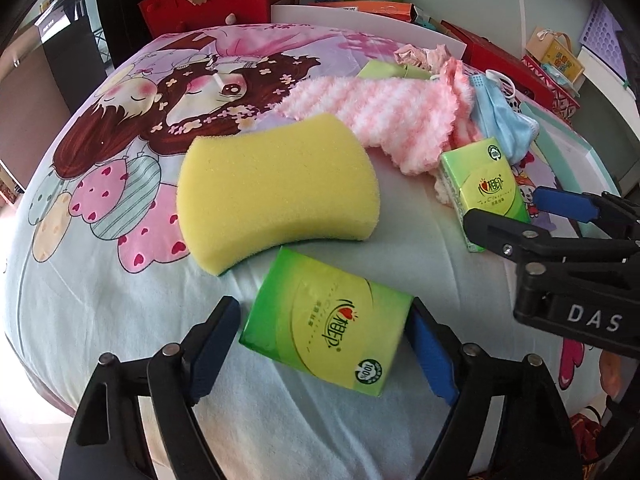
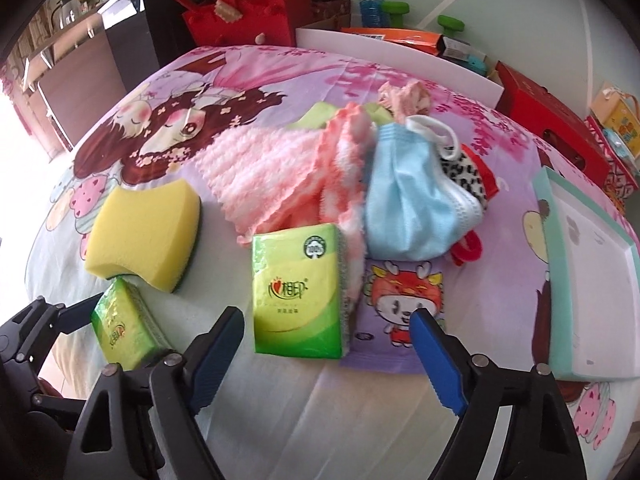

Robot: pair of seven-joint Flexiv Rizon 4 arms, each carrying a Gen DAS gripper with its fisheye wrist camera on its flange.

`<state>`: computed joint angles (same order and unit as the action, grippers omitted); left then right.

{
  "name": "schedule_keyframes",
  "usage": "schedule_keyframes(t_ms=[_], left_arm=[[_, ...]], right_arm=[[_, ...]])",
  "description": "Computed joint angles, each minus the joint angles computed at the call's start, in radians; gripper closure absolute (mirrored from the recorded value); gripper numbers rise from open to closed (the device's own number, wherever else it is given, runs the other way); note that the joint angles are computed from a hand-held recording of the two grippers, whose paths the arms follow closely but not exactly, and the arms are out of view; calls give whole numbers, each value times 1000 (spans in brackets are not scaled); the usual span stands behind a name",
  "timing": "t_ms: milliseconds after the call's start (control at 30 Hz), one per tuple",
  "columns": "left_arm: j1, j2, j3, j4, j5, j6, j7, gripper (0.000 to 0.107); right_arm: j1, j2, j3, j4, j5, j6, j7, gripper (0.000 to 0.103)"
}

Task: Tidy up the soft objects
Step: 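Grasp a green tissue pack with the left tool while the right tool grasps another green tissue pack, then carry both green tissue packs into the white tray and open both tools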

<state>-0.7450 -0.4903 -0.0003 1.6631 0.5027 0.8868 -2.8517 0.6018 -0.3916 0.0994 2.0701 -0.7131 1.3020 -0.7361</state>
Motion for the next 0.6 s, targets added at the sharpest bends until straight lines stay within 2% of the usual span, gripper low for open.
schedule_keyframes(t_ms=[100, 233, 433, 600], left_arm=[[-4, -3, 8, -6, 17, 0, -6, 36], [-1, -10, 12, -15, 30, 1, -2, 36], [-1, -16, 15, -24, 38, -3, 2, 36], [-3, -13, 14, -22, 39, -3, 1, 37]], right_arm=[[8, -9, -5, -8, -10, -5, -1, 21], [10, -16, -8, -14, -17, -3, -4, 28], [1, -18, 2, -16, 1, 13, -23, 50], [4, -12, 1, -10, 14, 22, -33, 52]])
